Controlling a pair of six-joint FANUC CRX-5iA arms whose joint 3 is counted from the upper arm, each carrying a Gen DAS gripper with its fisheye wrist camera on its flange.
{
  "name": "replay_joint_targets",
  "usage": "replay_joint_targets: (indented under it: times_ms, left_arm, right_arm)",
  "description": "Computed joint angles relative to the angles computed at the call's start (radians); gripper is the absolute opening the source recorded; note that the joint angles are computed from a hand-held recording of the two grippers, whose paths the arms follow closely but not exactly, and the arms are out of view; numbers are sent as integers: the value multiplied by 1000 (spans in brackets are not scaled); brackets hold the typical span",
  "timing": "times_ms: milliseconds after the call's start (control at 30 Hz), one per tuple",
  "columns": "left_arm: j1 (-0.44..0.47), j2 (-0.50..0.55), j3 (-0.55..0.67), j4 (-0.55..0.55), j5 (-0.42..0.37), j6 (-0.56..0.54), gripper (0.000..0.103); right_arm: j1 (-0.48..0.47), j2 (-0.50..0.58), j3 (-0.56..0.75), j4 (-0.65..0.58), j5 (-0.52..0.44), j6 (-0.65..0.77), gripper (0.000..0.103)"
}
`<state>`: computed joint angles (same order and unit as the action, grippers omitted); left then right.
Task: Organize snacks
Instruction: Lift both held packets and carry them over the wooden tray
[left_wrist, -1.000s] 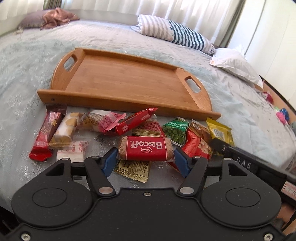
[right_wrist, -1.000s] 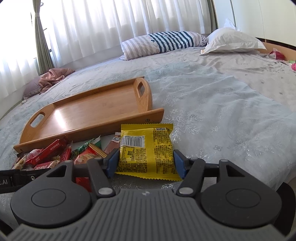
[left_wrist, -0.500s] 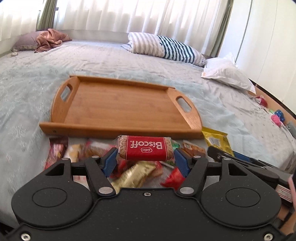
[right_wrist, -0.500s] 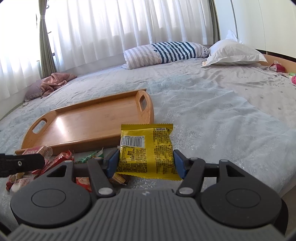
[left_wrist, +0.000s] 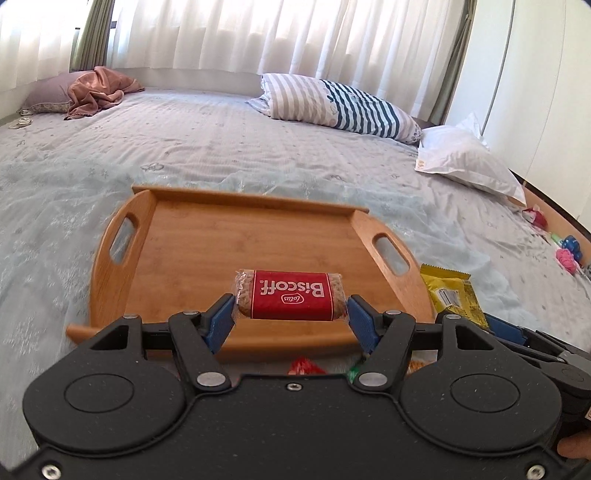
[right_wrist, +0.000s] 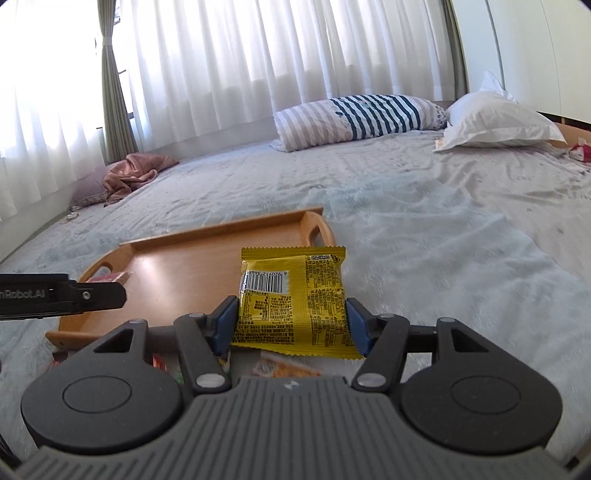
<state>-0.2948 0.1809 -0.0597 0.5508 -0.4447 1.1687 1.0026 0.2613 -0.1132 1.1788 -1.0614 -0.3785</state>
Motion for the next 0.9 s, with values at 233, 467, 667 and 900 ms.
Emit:
replay_joint_targets:
  times_ms: [233, 467, 667, 900]
  left_arm:
    - [16, 164, 223, -30, -116, 85, 63]
    - [16, 324, 460, -110, -214, 165, 63]
    - [8, 469, 676, -135, -318, 211, 63]
    - [-1, 608, 913, -216, -403, 292, 63]
  right_arm:
    - [-92, 32, 49, 20, 124, 91, 64]
    - [-176, 92, 142, -68, 238, 223, 64]
    - [-226, 176, 270, -182, 266, 378, 64]
    - [-267, 256, 389, -284, 256, 486, 64]
